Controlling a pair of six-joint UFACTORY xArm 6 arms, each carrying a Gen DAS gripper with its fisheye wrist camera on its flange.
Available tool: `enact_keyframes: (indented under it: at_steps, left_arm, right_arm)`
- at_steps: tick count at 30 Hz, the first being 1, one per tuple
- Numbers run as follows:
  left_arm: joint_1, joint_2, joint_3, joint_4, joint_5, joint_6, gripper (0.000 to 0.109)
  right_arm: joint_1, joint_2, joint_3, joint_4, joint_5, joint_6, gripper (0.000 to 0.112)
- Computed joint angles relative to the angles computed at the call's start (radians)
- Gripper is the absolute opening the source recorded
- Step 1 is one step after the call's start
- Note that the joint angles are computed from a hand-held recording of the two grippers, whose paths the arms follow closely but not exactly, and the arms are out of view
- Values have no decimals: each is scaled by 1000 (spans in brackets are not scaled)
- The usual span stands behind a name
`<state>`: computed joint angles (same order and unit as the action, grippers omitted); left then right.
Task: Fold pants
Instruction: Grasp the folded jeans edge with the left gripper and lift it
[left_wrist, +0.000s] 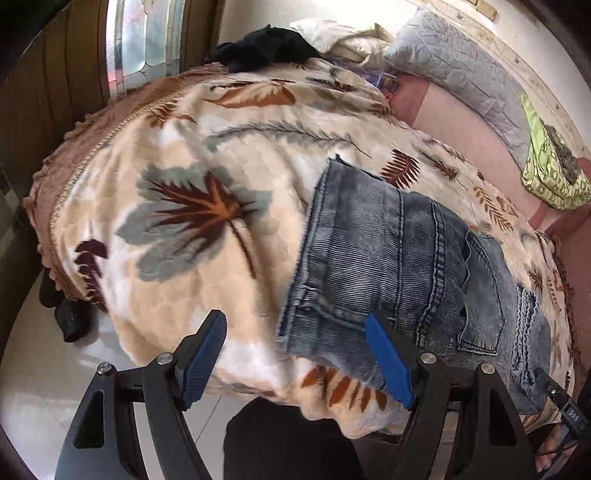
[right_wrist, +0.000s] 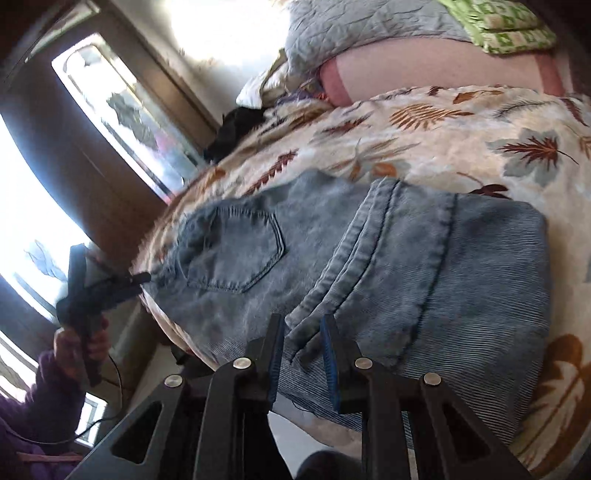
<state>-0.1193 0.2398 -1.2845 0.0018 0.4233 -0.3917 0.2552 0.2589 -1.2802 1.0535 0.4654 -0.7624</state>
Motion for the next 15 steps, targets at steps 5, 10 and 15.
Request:
enact_keyframes:
  at_steps: [5, 10, 15]
  left_arm:
    - [-21, 72, -30, -207, -76, 186, 78]
    - [-31, 99, -46, -288, -94, 251, 77]
    - [-35, 97, -54, -379, -82, 357, 49]
  right_arm:
    - [20, 47, -18, -163, -26, 117, 24]
    - [-8, 60, -37, -84, 34, 60, 24]
    - [-19, 68, -49, -63, 61, 51, 24]
